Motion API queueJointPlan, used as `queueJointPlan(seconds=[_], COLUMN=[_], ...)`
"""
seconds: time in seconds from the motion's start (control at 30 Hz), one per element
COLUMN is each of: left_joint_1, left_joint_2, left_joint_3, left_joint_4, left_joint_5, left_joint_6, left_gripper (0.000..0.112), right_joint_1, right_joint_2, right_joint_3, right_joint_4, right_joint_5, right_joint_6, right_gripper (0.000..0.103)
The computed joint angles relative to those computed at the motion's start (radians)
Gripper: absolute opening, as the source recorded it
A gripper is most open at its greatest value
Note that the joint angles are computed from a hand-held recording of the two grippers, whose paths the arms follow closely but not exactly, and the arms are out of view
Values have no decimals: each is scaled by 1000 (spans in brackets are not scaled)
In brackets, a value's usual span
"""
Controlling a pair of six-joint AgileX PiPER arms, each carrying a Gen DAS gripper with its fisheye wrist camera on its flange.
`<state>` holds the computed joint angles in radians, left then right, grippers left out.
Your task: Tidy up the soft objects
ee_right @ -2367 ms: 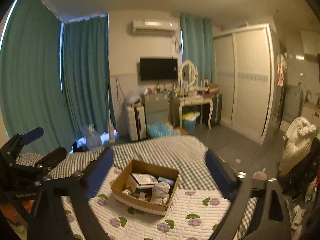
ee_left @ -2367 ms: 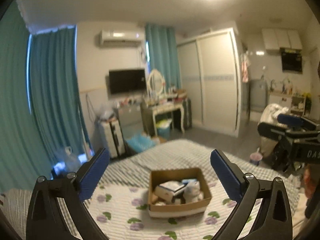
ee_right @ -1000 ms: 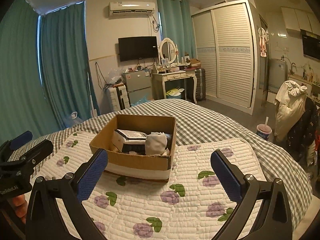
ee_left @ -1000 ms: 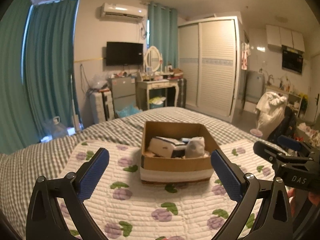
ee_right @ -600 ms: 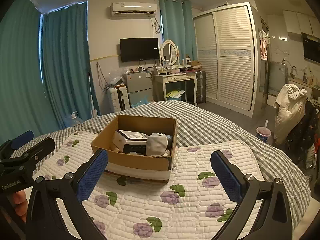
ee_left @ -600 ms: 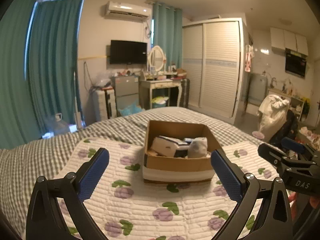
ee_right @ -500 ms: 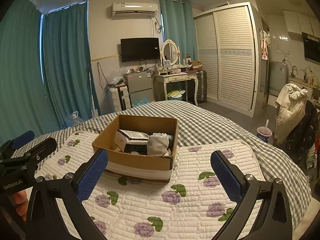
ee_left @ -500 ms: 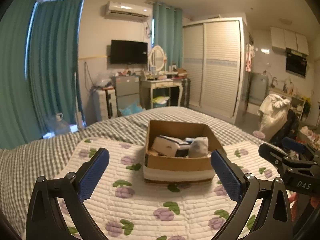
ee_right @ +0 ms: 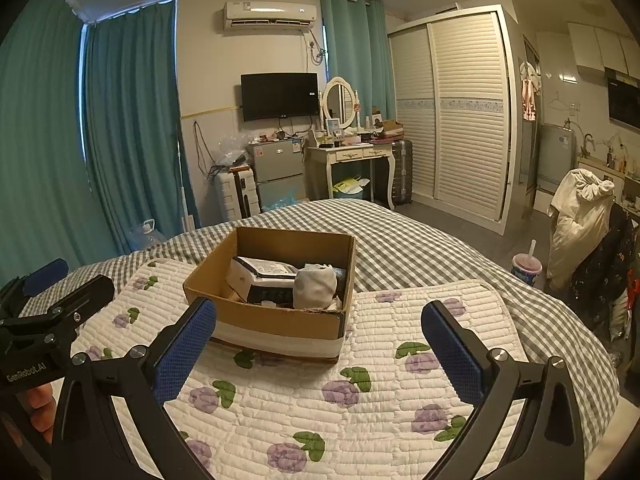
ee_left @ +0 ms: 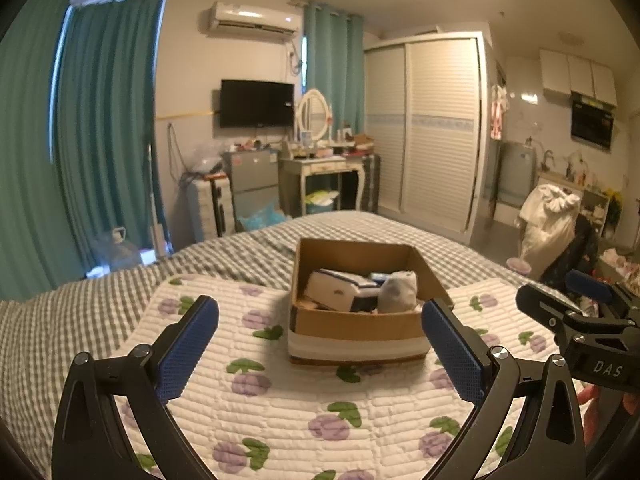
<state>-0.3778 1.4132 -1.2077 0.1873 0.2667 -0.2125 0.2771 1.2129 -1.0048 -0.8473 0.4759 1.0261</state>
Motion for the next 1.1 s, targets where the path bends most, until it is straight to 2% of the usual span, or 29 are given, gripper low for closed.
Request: queueJointPlan(seconds=[0.53,1.1], left_joint_1=[3,26], left_joint_2=[-4,3], left_joint_3=[13,3], left_joint_4=[17,-115], left_joint_5=[-9,-13], left_joint_6=[-12,122], left_gripper=[103,103], right_joint_1=[-4,-1], right_joint_2=[1,8], right_joint_3=[1,6], right_joint_4=[-7,-14], right_joint_5=[11,11], right_joint_6=[6,9], right_gripper=[103,103])
